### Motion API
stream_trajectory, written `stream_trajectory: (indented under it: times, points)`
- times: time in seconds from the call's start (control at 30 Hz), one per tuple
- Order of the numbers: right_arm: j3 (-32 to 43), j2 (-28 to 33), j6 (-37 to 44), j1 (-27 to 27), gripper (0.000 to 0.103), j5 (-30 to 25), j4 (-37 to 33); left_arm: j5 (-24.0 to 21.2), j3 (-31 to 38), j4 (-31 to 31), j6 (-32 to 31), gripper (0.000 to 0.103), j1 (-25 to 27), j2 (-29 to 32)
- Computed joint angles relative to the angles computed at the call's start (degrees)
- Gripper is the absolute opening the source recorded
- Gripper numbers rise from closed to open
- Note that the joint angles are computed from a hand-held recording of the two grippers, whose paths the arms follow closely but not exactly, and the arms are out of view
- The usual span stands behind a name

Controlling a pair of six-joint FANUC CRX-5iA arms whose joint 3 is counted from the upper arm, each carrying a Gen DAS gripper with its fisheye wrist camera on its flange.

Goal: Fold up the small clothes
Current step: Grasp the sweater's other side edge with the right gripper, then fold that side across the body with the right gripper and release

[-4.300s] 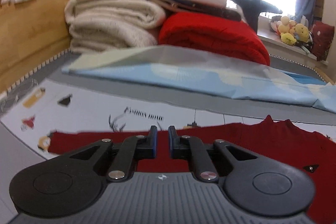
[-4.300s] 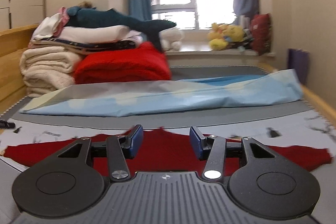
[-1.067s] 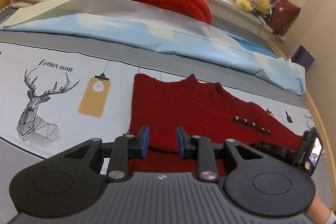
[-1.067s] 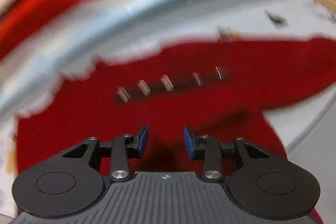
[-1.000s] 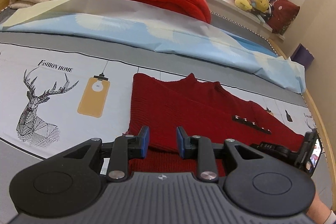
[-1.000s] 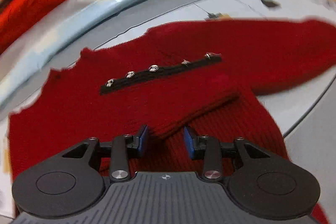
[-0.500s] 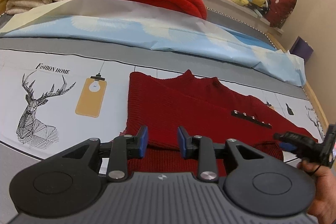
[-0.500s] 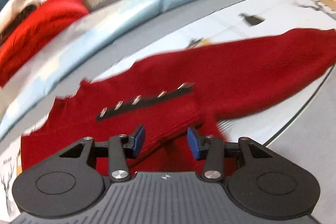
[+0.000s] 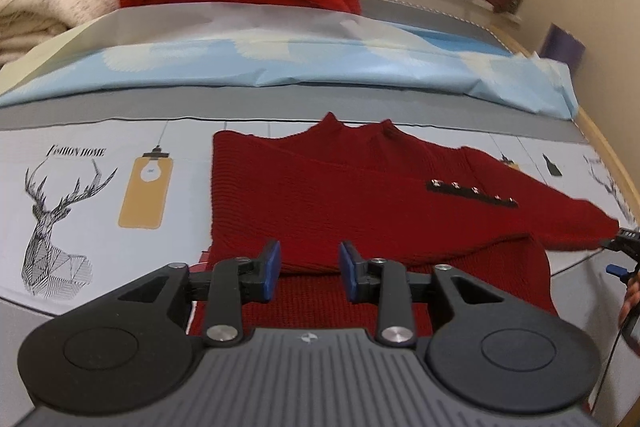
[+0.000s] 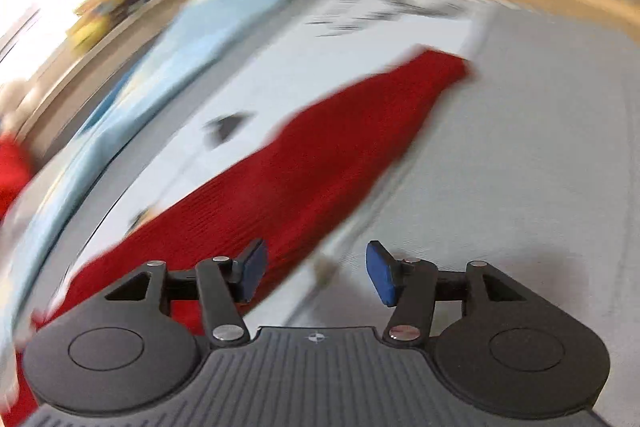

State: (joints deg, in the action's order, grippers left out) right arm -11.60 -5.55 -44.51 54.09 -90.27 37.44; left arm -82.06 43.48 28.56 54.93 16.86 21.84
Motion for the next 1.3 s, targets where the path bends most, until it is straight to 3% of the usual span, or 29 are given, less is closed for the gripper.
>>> stream_trajectory:
  times: [0.13,0.2,0.5,0.57,0.63,0.7,0.73,0.77,0.9,1.0,1.1,1.17,1.23,1.3]
  points:
    - [-8.25,-7.70,-11.98,0.83,0.057,0.59,-2.15,0.51,-1.68,-0.21,-1.51,0.041,-0.63,-0.74]
    - [-12.59,-10.67,-16.11,1.43,0.057,2.18,0.63,0.72,-2.42,-0.79,-2.04,0.041,-1.07,-1.12]
    - [-18.49,-12.68,-20.87,-1.62,0.057,6.87,8.55,2.11,-6.45,-2.68,-4.74,0.041,-2.32,-3.22]
    - [-18.20,-12.18,-17.11,-3.98,0.049,10.02,8.84,2.22,-6.75,-2.79,-5.29,0.041,-2.39,-3.39]
    - [-18.36,-11.81,-14.46,-4.58,0.017,12.32,9.87,2.36,-6.82,-2.65,-5.41,0.042,-2.31,-3.38]
    - [-17.14,-10.44,-11.29,-5.13,0.011,12.07,10.07,2.14,-6.03,-2.84,-4.72,0.041,-2.23,-2.91]
    - [-16.68,-9.90,-10.27,-5.32,0.000,11.72,10.42,2.06,-5.67,-2.76,-4.33,0.041,-2.14,-2.69]
    - [-16.07,-9.26,-9.30,-5.31,0.000,11.08,10.87,1.98,-5.31,-2.56,-3.99,0.042,-1.97,-2.46]
    - [-11.57,-5.01,-4.14,-5.09,0.000,7.06,14.87,1.52,-4.25,-1.90,-3.85,0.041,-1.40,-1.91]
    - [-9.93,-3.37,-3.23,-5.71,0.000,10.14,21.21,0.96,-3.06,-1.62,-3.58,0.041,-0.83,-1.24]
    - [-7.98,-2.16,-5.57,-5.03,0.003,10.33,21.05,-0.06,-1.04,-1.63,-1.79,0.041,-0.12,-0.02]
    - [-7.75,-2.38,-7.46,-4.29,0.015,10.28,18.13,-0.81,0.32,-1.48,-0.88,0.041,0.25,0.78]
    - [-8.16,-3.22,-8.27,-3.89,0.042,10.22,14.74,-1.17,0.93,-1.16,-0.57,0.041,0.46,1.10]
    - [-8.37,-3.73,-8.72,-3.08,0.049,7.41,11.36,-1.48,1.32,-0.82,-0.43,0.041,0.49,1.30]
